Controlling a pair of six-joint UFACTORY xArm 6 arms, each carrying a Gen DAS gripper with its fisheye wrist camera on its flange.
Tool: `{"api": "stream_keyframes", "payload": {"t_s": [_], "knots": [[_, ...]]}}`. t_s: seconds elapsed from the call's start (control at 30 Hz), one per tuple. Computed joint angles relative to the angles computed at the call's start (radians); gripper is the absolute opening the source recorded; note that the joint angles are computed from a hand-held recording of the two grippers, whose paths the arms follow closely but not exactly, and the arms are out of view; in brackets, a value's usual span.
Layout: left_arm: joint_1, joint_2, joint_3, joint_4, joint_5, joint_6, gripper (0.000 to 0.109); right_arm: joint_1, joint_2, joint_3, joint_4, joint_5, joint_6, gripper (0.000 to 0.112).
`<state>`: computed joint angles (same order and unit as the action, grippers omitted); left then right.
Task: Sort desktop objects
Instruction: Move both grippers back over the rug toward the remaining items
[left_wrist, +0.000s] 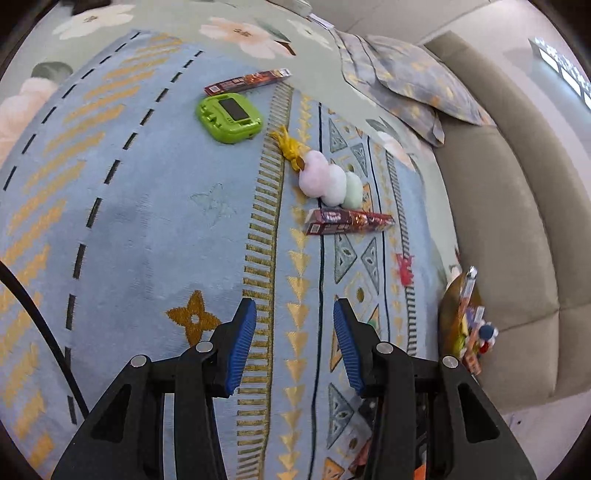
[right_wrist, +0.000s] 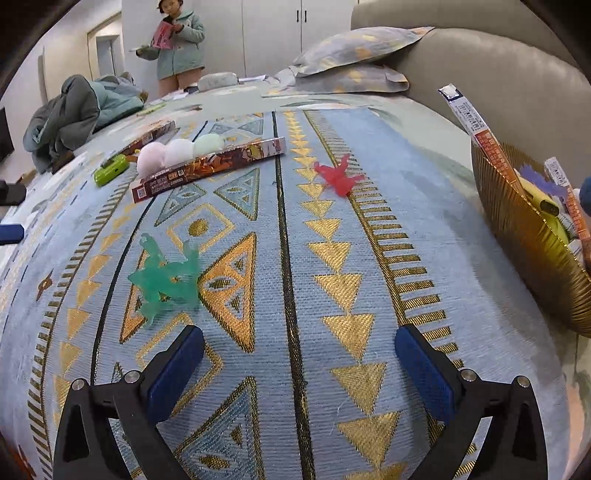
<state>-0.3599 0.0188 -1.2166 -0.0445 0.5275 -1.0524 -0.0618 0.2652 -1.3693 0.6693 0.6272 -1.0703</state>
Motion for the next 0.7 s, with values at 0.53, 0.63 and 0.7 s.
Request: {"api": "stream_keyframes", "payload": {"t_s": [0.53,0.63,0.7], "knots": [[-0.12,-0.052,-0.371,0.291,0.395,0.018,0.041,-0.003,0.014,-0.021,0.017,0.02,-0.014,0.103],[-0.157,0.026,-0.599,0.324,0.488,0.14,0.046,-0.009,0.016,-0.03,0.023,0.042,-0.023,0.103],[-0.162,0.079,-0.702,0.27,0.532,0.202,0.052,-0.026,0.022,-0.049,0.059,0.085,-0.036,0.103]]}}
